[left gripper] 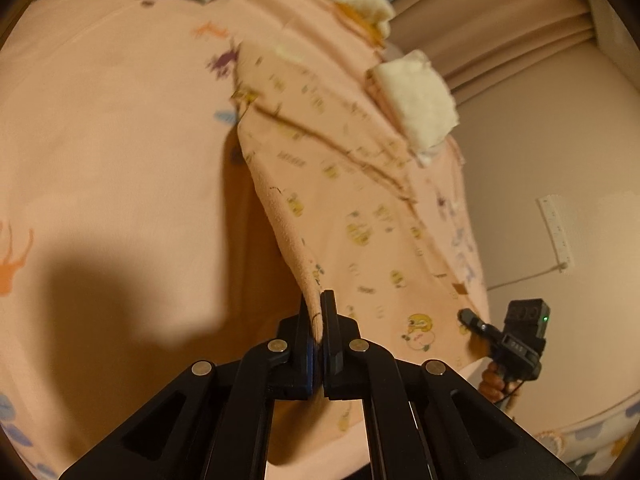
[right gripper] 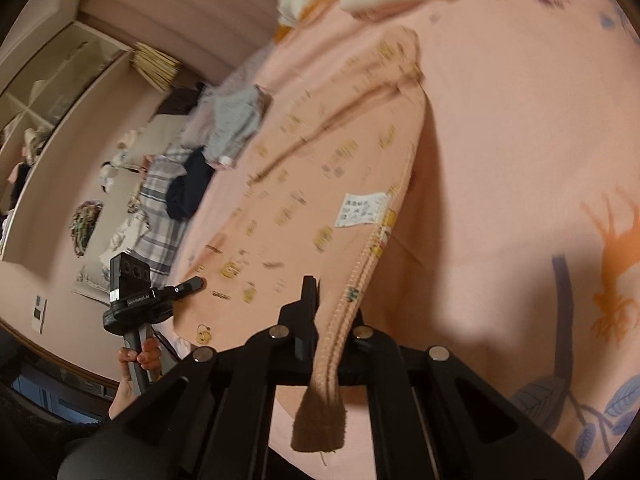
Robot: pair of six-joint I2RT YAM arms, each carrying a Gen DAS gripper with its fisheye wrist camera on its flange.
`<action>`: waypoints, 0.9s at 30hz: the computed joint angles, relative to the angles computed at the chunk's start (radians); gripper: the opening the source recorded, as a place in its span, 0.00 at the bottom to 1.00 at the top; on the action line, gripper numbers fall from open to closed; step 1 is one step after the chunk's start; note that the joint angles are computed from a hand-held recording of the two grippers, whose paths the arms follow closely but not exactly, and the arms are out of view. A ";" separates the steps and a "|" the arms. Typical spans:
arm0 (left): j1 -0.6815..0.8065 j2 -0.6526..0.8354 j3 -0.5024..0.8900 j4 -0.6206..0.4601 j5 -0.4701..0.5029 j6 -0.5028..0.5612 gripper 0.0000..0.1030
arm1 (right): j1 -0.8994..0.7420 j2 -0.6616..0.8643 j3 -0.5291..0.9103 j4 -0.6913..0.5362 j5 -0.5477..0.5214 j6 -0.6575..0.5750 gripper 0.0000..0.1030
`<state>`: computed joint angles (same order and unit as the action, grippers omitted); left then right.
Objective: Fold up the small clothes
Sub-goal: 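Lift the hem with both grippers and fold it toward the collar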
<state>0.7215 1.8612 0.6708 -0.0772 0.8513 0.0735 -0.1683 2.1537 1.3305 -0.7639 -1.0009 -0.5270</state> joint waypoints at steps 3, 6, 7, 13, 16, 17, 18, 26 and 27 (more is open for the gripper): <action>-0.013 -0.030 -0.010 0.022 0.022 -0.016 0.00 | 0.003 -0.037 -0.025 0.032 -0.039 0.004 0.03; -0.044 -0.027 -0.011 0.037 0.006 -0.025 0.00 | 0.009 -0.052 -0.044 0.052 -0.052 0.010 0.03; -0.052 -0.029 -0.018 0.048 0.000 -0.026 0.00 | 0.011 -0.056 -0.049 0.055 -0.052 0.011 0.03; -0.023 -0.073 -0.058 0.038 0.060 0.018 0.00 | 0.005 -0.090 -0.082 0.063 -0.062 -0.010 0.03; -0.015 -0.127 -0.082 0.011 0.084 0.043 0.00 | -0.008 -0.101 -0.086 0.036 -0.074 -0.043 0.03; -0.014 -0.149 -0.090 0.003 0.080 0.045 0.00 | -0.014 -0.106 -0.087 0.017 -0.079 -0.065 0.03; -0.010 -0.160 -0.087 -0.022 0.080 0.059 0.00 | -0.018 -0.110 -0.087 0.002 -0.076 -0.082 0.03; 0.083 -0.251 -0.080 -0.242 0.101 0.206 0.00 | -0.084 -0.161 -0.076 -0.216 -0.038 -0.302 0.03; 0.093 -0.255 -0.080 -0.267 0.102 0.225 0.00 | -0.095 -0.170 -0.077 -0.254 -0.027 -0.341 0.03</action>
<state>0.8143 1.6060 0.5912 -0.3443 0.9528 0.2986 -0.2636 1.9833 1.2535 -1.0182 -1.0283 -0.8678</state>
